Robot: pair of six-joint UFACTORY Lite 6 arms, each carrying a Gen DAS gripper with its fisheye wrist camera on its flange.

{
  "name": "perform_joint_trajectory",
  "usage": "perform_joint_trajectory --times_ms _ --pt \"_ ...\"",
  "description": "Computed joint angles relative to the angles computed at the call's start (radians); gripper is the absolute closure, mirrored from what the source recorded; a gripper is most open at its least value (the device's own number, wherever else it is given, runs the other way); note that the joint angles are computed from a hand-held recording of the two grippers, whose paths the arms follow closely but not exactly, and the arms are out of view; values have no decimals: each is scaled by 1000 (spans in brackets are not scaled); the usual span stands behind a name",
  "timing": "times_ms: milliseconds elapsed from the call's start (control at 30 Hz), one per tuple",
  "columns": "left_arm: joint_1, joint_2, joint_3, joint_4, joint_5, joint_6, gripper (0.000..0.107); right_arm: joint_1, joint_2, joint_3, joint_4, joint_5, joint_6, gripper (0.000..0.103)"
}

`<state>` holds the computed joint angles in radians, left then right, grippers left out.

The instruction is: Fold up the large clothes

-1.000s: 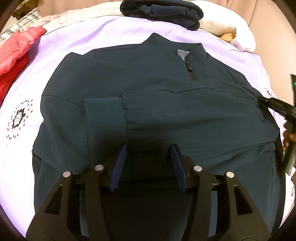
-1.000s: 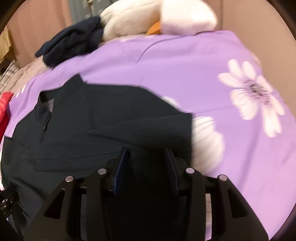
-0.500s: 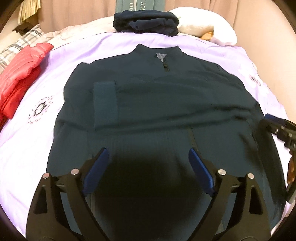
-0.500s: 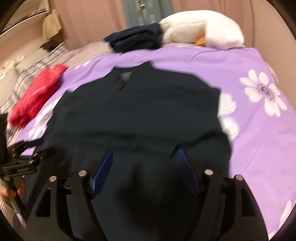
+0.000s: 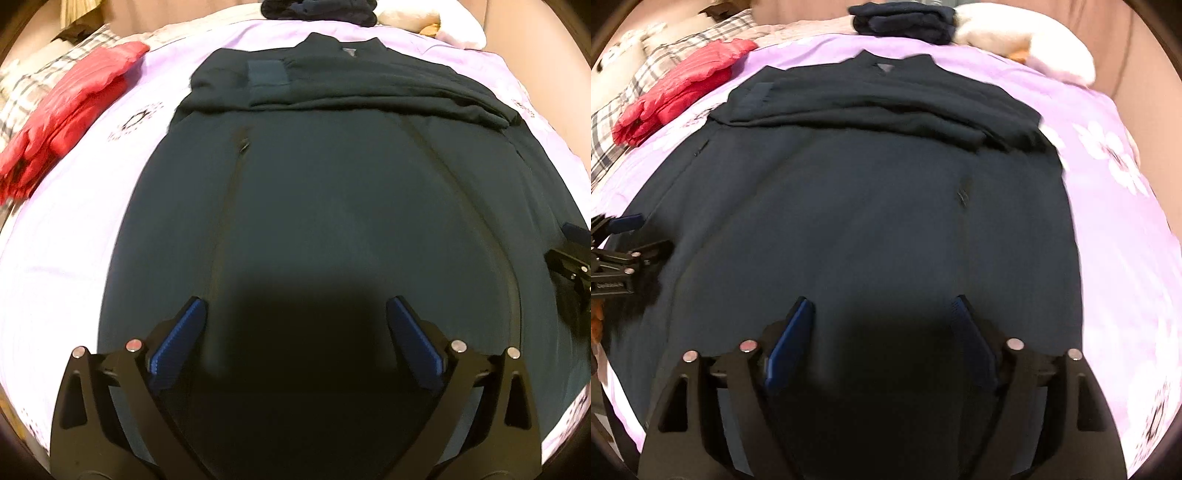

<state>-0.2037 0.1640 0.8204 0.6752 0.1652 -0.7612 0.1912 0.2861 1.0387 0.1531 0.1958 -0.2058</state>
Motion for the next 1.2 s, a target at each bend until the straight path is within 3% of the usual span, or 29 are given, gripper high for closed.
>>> perform_joint_trajectory --times_ms 200,400,867,1200 --pt "20 -134 -147 -1 -10 -6 6 -65 -225 -263 190 -36 -185 23" --pt "26 -221 -235 13 -14 -25 6 -109 -384 -420 254 -25 -251 23" --pt "50 -359 -346 -182 -11 177 6 -190 -538 -540 429 37 -463 23" --pt "45 -413 -387 -163 4 159 6 -213 -572 -568 481 52 -522 23"
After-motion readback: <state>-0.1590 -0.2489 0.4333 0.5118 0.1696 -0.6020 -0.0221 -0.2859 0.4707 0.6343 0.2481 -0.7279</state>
